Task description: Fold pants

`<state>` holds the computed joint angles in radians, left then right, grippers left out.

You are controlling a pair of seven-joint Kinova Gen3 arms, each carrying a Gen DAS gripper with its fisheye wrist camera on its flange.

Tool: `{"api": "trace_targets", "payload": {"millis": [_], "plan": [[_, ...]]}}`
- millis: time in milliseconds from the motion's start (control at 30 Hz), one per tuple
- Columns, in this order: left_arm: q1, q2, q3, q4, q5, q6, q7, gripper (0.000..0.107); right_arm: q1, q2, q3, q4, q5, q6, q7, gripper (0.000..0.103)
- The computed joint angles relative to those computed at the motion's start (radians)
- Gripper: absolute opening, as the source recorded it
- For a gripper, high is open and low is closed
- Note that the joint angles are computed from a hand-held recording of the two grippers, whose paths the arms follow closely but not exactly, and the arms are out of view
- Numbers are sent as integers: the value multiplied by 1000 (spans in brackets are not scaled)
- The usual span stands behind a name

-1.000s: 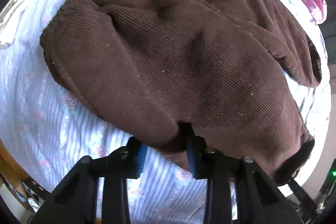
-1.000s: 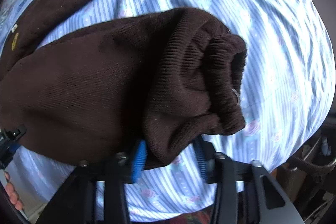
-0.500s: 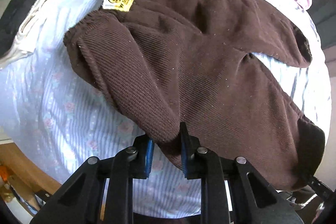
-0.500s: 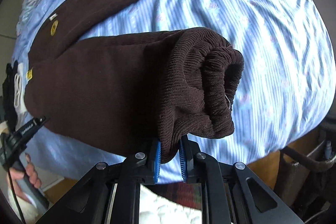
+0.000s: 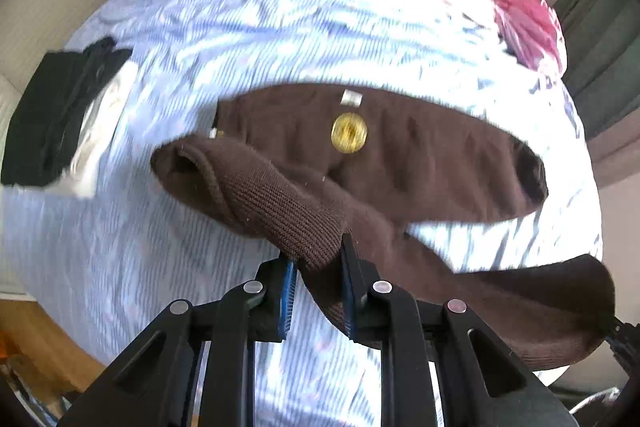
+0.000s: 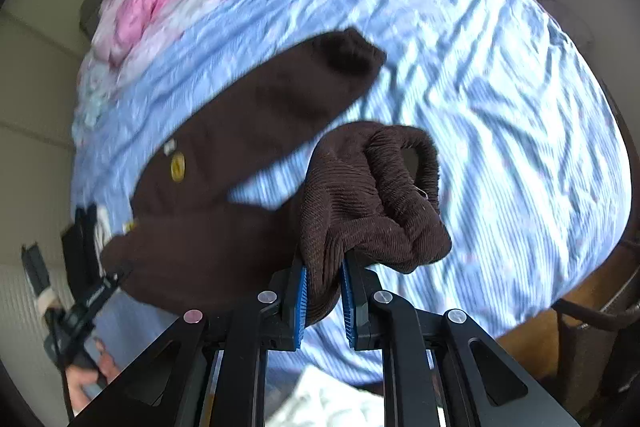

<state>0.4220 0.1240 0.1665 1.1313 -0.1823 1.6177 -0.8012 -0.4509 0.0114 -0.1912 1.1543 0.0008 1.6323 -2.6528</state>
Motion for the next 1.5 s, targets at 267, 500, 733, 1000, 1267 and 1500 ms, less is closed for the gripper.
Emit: {"api": "trace_targets", "payload": {"millis": [267, 500, 733, 1000, 1267, 1500], "plan": [[1, 239, -66, -290, -23, 51, -12, 20, 122, 173, -27, -126, 54, -94, -32, 16], [-25, 405, -119, -442, 39, 88, 3, 20, 146, 375, 30, -288, 37, -62, -13, 16], [-35, 527, -143, -572, 68, 165, -8, 25, 156, 547, 52, -465, 23, 41, 24, 17], [14, 551, -180, -680, 2, 181, -103, 72, 102, 652, 119, -686, 60, 185, 167, 60], [96, 401, -150, -499, -23, 9, -236, 79, 147, 406, 99, -362, 27, -64, 405, 64], [161, 369, -86, -382, 18, -43, -239, 79, 245, 286, 44, -112, 104, -161, 636, 64]]}}
